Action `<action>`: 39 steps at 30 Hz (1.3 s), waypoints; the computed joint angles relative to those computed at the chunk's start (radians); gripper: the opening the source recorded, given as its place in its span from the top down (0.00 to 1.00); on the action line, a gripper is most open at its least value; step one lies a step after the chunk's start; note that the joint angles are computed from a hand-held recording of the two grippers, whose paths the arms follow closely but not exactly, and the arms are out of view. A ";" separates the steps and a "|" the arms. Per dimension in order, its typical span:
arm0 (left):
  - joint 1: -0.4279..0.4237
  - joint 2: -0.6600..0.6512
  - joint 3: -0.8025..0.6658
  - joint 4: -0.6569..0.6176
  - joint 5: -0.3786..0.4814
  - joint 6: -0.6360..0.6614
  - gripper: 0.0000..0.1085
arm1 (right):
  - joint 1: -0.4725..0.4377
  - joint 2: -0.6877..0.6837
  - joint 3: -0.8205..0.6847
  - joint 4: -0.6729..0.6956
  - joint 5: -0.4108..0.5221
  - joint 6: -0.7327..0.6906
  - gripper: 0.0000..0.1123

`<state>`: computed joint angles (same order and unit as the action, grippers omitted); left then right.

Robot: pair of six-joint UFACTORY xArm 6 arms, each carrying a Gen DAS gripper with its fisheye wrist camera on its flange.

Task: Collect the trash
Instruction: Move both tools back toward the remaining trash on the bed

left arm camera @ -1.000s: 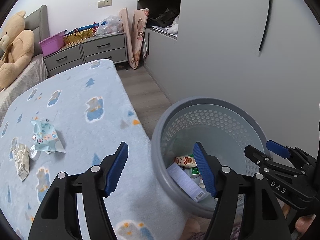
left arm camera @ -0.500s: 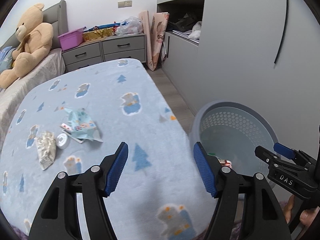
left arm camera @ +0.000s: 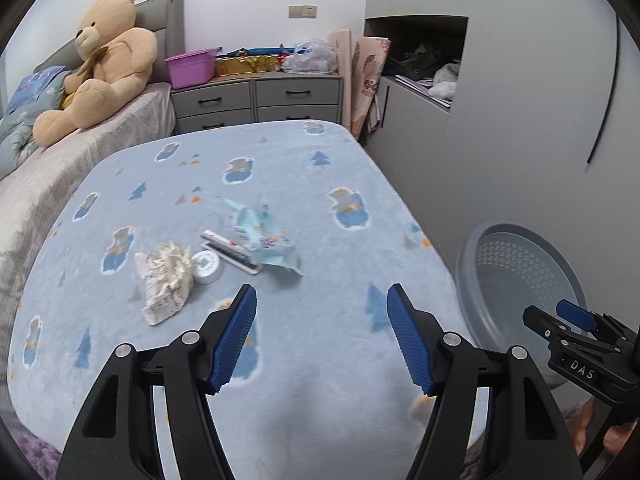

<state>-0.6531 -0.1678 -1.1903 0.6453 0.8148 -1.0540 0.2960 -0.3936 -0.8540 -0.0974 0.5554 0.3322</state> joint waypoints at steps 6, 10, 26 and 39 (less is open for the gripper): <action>0.056 -0.076 0.078 -0.003 -0.003 -0.006 0.40 | 0.066 0.057 -0.056 -0.028 0.003 0.028 0.37; 0.094 -0.116 0.115 -0.001 -0.001 -0.004 0.40 | 0.106 0.100 -0.099 -0.034 0.000 0.035 0.37; 0.227 -0.200 0.191 -0.008 0.014 0.021 0.40 | 0.220 0.311 -0.328 0.002 0.003 -0.039 0.36; 0.321 -0.202 0.239 -0.020 0.000 0.000 0.40 | 0.267 0.503 -0.536 0.076 0.031 -0.133 0.36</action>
<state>-0.3325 -0.3695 -0.9509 0.6252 0.8145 -1.0542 0.5631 0.1091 -1.3905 -0.0211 0.5860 0.1990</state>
